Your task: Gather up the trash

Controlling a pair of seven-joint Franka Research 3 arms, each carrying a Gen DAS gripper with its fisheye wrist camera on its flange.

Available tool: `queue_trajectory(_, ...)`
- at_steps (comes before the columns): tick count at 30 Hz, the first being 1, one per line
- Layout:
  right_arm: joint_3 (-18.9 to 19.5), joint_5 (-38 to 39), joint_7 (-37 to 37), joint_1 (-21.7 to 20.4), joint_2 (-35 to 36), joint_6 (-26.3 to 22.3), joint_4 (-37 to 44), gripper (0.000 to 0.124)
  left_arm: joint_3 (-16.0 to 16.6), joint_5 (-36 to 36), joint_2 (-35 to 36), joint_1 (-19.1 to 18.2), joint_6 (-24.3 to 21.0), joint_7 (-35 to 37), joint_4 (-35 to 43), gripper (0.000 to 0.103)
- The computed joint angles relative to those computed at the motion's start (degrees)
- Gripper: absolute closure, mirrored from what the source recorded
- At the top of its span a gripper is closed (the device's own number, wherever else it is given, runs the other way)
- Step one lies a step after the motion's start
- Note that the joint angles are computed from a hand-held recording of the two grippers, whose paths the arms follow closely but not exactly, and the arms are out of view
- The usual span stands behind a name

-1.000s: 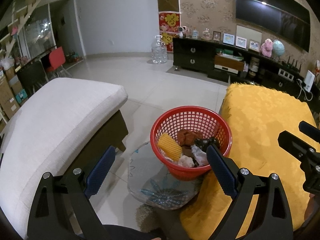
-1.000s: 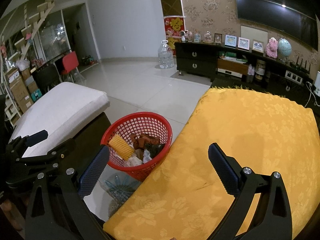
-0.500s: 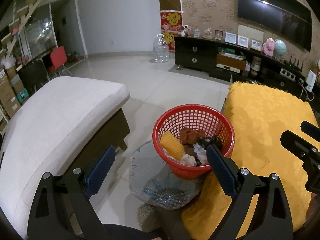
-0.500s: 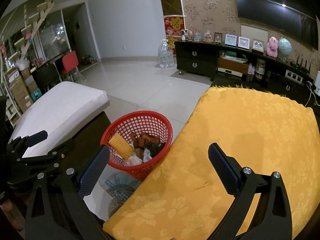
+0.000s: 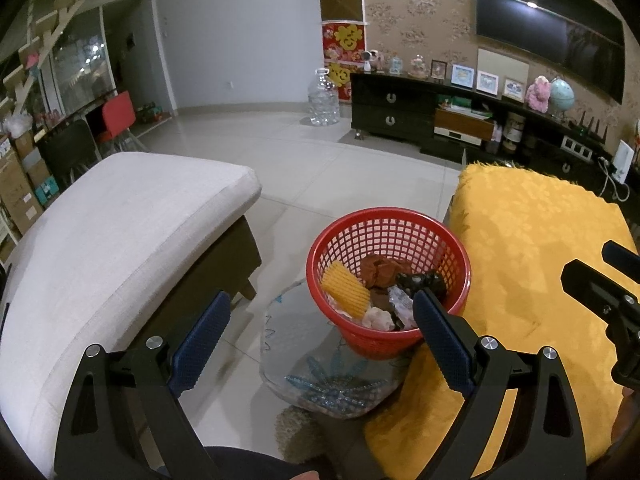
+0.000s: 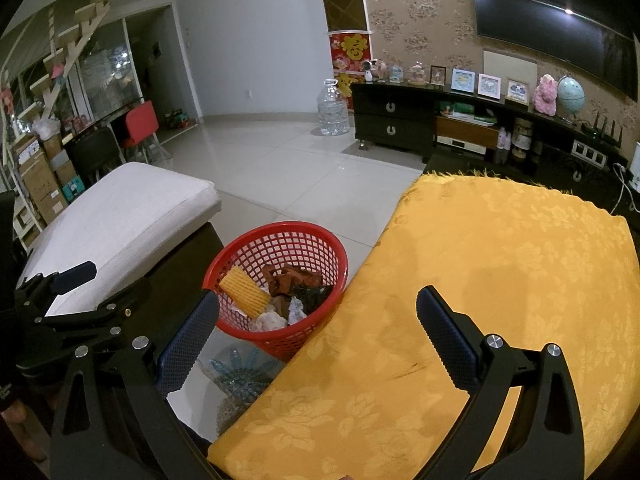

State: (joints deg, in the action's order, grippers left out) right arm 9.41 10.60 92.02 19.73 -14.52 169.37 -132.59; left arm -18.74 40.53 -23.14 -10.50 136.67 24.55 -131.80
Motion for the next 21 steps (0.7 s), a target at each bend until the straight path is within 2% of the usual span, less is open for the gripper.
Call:
queue_trajectory(15,0.1,-0.4,0.4,-0.5,-0.7,0.6,-1.2,0.028,0.3,-1.2,0.2,-0.7,0.9,0.7,-0.3,0.014)
queue_trajectory(21,1.1,-4.9,4.0,-6.3,-4.2,0.6,-7.2,0.028,-0.9,0.0,1.0,-0.9,1.0,1.2,0.4,0.014)
